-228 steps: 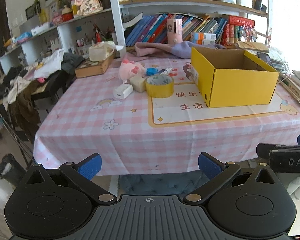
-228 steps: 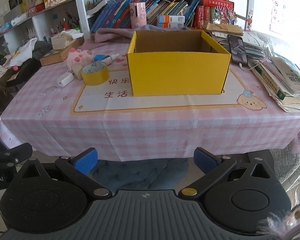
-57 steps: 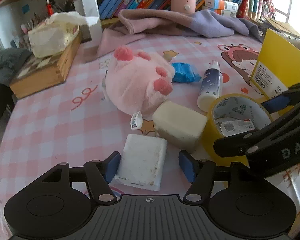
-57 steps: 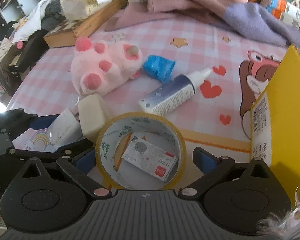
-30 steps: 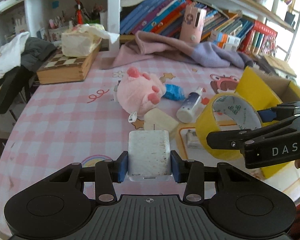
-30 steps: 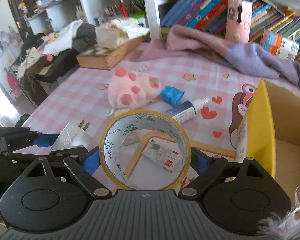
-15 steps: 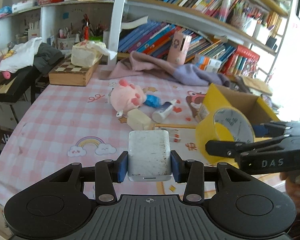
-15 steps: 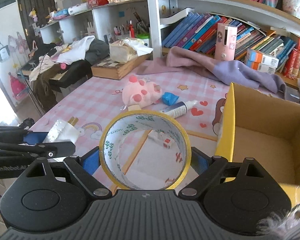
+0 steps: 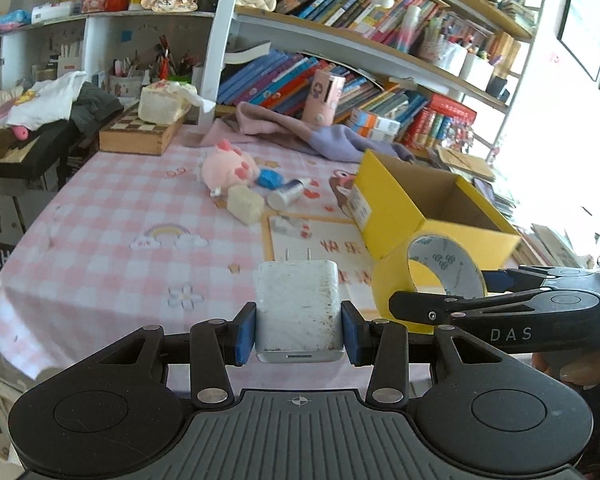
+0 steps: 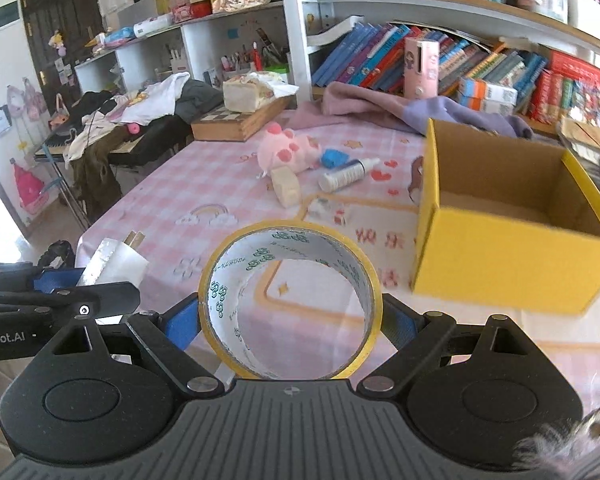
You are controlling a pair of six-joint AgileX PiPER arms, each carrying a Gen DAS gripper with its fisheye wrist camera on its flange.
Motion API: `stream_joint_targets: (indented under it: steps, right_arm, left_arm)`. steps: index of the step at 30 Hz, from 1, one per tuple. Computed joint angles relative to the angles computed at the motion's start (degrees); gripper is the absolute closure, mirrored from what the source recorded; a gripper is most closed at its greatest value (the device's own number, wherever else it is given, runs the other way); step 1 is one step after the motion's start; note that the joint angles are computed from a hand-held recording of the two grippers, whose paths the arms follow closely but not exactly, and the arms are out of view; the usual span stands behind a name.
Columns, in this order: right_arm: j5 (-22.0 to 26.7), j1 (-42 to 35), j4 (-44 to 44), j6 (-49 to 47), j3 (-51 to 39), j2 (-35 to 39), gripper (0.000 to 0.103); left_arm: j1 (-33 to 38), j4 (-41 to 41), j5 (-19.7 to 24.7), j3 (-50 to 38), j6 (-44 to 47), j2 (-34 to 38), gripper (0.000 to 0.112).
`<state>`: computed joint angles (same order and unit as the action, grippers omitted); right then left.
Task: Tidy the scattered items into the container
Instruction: 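Carry the charger with the left tool while the right tool carries the tape roll to the yellow box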
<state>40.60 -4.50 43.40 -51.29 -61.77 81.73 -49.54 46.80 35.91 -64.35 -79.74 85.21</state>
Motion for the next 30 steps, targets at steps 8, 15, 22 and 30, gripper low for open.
stream_joint_targets:
  steps: [8, 15, 22, 30]
  right_arm:
    - [2.87, -3.48, -1.45, 3.05, 5.31, -6.66, 0.013]
    - [4.34, -8.34, -2.33, 2.95, 9.69, -12.33, 0.013]
    - [6.14, -14.47, -3.86, 4.32, 11.89, -16.4, 0.013]
    - [8.87, -19.44, -5.38, 3.3, 13.4, -19.35, 0.013]
  left_arm:
    - [-6.74, 3.82, 4.0, 3.06, -6.96, -3.78, 0.071]
    - [-8.73, 4.04, 0.83, 3.91, -8.2, -3.53, 0.071]
    - [-8.89, 1.31, -3.85, 2.42, -3.65, -1.8, 0.071]
    - [-9.73, -0.93, -6.67, 0.99, -1.56, 0.24, 0.071]
